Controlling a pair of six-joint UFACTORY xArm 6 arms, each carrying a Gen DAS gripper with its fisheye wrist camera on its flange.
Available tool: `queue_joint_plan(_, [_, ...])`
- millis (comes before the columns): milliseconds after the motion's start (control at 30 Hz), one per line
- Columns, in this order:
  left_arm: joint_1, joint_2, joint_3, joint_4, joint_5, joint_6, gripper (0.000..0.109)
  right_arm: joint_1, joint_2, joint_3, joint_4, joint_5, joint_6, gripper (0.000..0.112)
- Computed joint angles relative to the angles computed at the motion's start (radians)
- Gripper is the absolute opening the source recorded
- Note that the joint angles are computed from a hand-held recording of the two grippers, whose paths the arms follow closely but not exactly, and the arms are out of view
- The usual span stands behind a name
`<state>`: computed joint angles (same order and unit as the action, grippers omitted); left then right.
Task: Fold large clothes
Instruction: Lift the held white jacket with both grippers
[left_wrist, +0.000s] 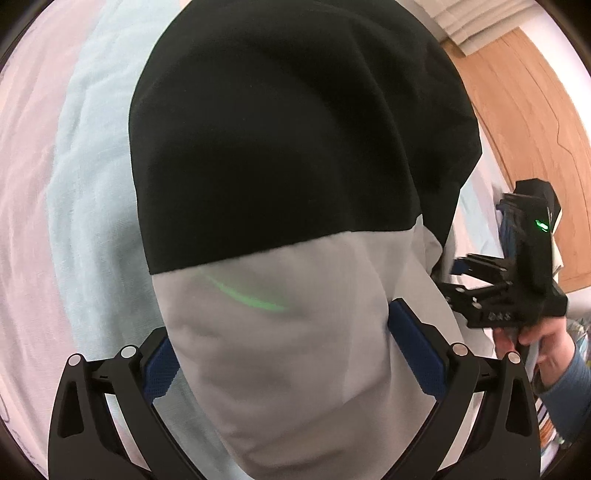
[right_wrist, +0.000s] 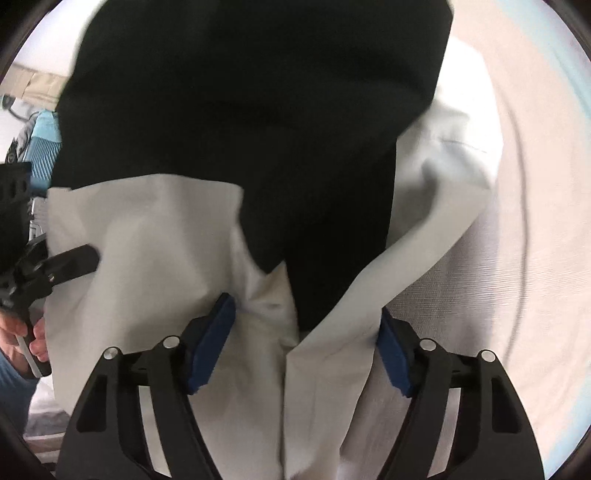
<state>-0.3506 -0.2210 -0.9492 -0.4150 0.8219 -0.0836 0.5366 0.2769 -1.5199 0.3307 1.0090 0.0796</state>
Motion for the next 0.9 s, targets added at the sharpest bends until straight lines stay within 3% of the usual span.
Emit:
queue_joint_plan(200, [-0.013,-0.007,0.021,0.018,-0.027,-0.009,0.098,0.031,-0.030,-0.017,-0.108,0.003,0.034,0.068])
queue_joint_plan(300, [-0.008,-0.005,0.025,0.013,-0.028,-0.001,0.098,0.035,0.022,-0.057,-0.078,0.000,0.036,0.070])
queue_joint_plan(500, [-0.008,0.002,0.021,0.024,-0.028,-0.011,0.098,0.004,0.121,-0.117,0.024,0.020,0.023,0.090])
queue_joint_plan(567, [-0.021,0.007,0.013,0.039,-0.034,-0.029,0.097,-0.007,0.153,-0.153,0.060,0.037,0.009,0.090])
queue_joint_plan(600, [-0.031,0.008,0.010,0.051,-0.039,-0.043,0.095,-0.010,0.157,-0.162,0.060,0.042,0.010,0.084])
queue_joint_plan(733, [-0.053,-0.008,0.014,0.082,-0.057,-0.104,0.077,-0.029,0.125,-0.157,0.018,0.050,0.003,0.035])
queue_joint_plan(833, [-0.067,-0.024,0.017,0.114,-0.063,-0.136,0.062,-0.027,0.100,-0.158,0.000,0.027,-0.012,0.019])
queue_joint_plan(900, [-0.076,-0.040,0.017,0.142,-0.059,-0.145,0.054,-0.010,0.090,-0.167,-0.040,0.013,-0.011,0.017])
